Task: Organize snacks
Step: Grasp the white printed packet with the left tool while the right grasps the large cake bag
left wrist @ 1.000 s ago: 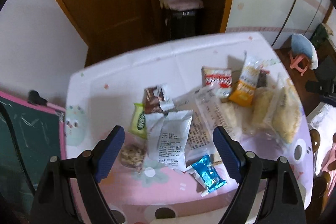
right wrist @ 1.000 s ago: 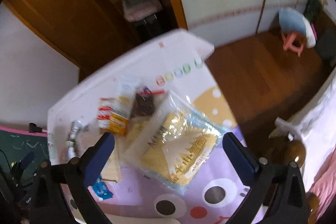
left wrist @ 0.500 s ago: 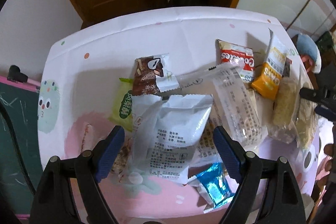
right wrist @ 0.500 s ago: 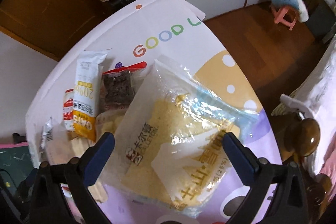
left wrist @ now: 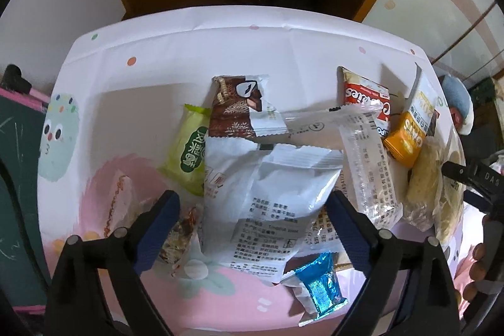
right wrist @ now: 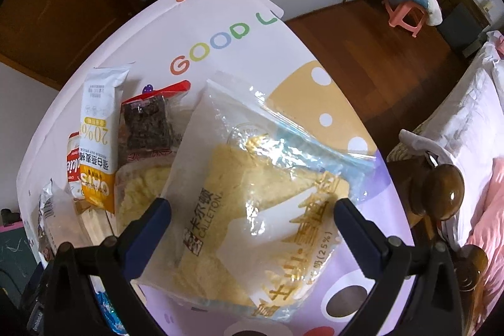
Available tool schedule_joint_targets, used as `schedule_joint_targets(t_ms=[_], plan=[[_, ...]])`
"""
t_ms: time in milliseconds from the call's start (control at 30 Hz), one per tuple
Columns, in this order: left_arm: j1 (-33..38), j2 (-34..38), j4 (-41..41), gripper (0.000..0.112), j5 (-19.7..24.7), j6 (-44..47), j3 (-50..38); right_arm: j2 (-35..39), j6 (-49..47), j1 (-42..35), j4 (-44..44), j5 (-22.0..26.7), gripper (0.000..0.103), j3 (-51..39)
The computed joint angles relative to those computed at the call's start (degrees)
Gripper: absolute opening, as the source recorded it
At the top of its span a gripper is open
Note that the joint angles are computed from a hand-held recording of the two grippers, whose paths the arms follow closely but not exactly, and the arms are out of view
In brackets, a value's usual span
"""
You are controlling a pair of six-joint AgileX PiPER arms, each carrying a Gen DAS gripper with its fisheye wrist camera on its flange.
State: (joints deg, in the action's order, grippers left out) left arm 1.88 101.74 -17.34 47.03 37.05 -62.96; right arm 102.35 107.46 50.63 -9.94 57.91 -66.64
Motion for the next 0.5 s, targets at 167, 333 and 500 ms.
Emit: schedule_joint_targets(t_ms=[167,333,500], plan=[[1.1,1.2,-0.6,0.102,0.1,0.3,-0.4,0.5,2.0,0.8,-1.5,0.0,0.103,0.4],[3.0,2.6,-3.3,0.101,2.6,2.7,-1.4,0.6,0.8,0.6,-1.3,-0.5,0.103,0.3],[5.8,1.2,-9.6,0.059,5.1,11.3,-0.4,0.7,4.7,4.2,-7.3,0.9,0.083,-0.7]])
